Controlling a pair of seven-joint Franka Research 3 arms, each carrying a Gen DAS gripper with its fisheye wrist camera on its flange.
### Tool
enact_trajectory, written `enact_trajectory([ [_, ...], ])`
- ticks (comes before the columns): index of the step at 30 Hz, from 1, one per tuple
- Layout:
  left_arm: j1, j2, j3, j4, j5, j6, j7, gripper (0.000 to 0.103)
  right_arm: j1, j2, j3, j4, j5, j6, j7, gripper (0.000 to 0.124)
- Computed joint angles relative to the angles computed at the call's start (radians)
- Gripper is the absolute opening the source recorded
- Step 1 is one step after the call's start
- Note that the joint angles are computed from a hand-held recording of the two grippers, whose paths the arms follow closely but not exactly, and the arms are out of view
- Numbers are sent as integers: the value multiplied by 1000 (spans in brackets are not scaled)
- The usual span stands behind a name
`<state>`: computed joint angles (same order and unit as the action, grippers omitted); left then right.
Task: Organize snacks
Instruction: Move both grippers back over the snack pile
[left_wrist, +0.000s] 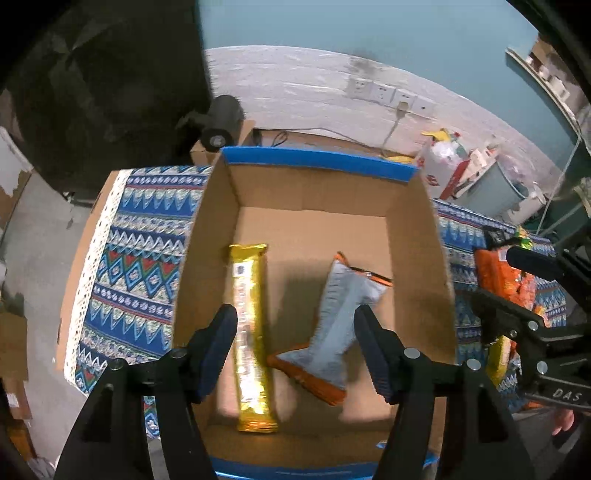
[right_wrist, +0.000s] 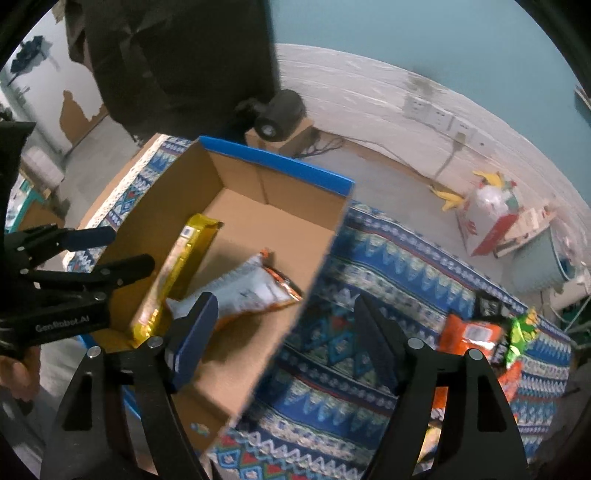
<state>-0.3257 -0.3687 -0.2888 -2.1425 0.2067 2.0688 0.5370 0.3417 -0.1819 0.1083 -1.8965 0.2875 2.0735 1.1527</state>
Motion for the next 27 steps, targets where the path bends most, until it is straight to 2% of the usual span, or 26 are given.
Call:
enact_trajectory([
  [15, -59, 194, -43, 211, 21, 17, 39, 68, -109, -83, -73, -79, -36, -11, -47, 76],
  [19, -81, 264, -57, 290, 48, -2, 52, 68, -143, -94, -92, -87, -37, -15, -71, 76],
  [22, -100, 308, -62, 335, 65, -12, 58, 73, -169, -101, -107, -92, -45, -19, -92, 76],
  [27, -134, 401, -65, 425, 73, -28, 85, 73, -213, -110, -128, -109, -69, -9, -146, 76],
])
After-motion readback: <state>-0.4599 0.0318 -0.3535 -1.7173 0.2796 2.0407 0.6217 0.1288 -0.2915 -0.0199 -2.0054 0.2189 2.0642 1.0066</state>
